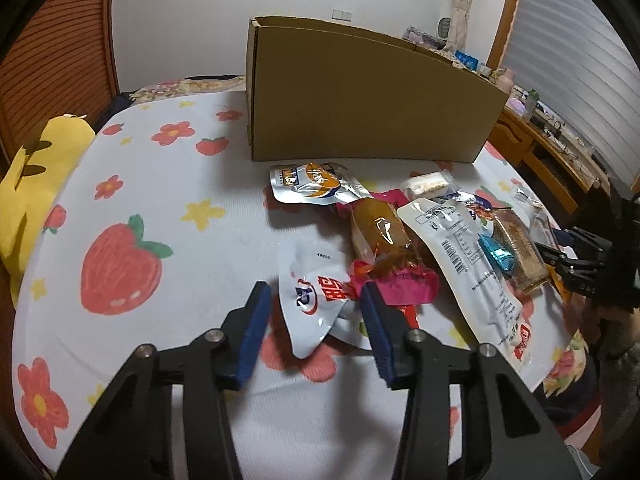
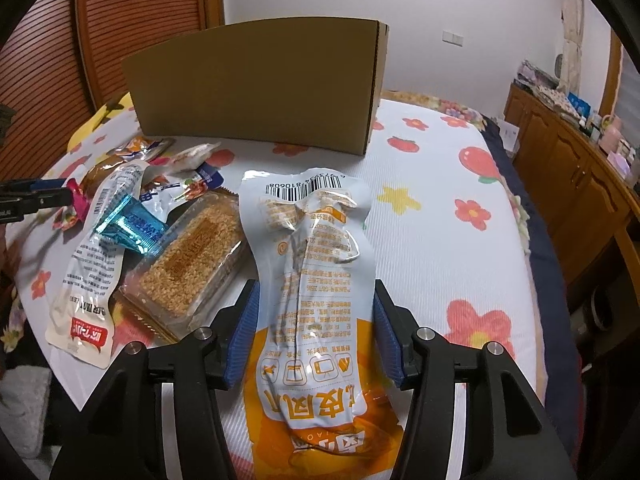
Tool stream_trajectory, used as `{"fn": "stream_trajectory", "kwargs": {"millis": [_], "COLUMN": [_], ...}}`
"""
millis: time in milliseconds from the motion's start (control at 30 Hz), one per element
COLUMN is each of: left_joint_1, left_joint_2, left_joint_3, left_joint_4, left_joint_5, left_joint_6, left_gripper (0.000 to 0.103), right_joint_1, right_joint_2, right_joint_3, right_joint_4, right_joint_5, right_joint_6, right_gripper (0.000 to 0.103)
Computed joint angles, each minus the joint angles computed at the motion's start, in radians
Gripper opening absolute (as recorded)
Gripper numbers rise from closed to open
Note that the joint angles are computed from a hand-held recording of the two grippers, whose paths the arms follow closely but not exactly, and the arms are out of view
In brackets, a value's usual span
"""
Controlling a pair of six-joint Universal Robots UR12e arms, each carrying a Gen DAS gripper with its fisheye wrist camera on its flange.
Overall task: Organize snacks
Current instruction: 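Grasp the small red-and-white packet with the left gripper while the right gripper lifts the pouch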
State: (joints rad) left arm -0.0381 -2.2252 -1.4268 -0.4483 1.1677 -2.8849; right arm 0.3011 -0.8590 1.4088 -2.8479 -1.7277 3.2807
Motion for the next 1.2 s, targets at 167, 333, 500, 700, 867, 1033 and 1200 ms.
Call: {"fn": "stream_trajectory", "kwargs": {"millis": [167,333,500,700,867,1033,1200], "left_joint_1": [0.022,0.037,0.038,0.038,0.046,0.052,0.052], "left_joint_2": [0.005,-0.009,-0.035,-0.062,-0.054,-0.03,-0.005], "left_joint_3": [-0.002,0.022,0.067,0.115,0.094,0.06,0.027], "left_joint_4": [-0.021,-0.024,-0.073,-0.163,-0.136,-0.081,0.009], "left_joint_5": [-0.06,-0.097,-0.123,-0.16,-0.206,-0.224,-0.188], "left_joint_6": [-0.041,-0.091,-0.106,-0.143,-0.159,-0.153,-0.145], "left_gripper": [0.045,0.043,0.04,0.017,0.002,0.0,0.0], "right_joint_1": [0.0,0.0,0.0,0.0,0.0,-0.001,-0.007], "right_joint_2": [0.001,0.001,0.001,0.001,0.0,0.0,-0.01], "right_joint_3": [0.0,-0.001,0.0,0.0,0.001,-0.001,0.006], "right_joint_4": [-0.001,-0.001,-0.002,-0.003,-0.003,0.0,-0.001], "right_joint_5": [-0.003,-0.002,-0.002,-0.002,-0.002,0.001,0.023], "right_joint_6": [-0.001,-0.002,-0.002,-0.002,-0.001,0.003,0.032], "right_gripper": [0.054,0.054,0.054,0.055,0.055,0.053,0.044]}}
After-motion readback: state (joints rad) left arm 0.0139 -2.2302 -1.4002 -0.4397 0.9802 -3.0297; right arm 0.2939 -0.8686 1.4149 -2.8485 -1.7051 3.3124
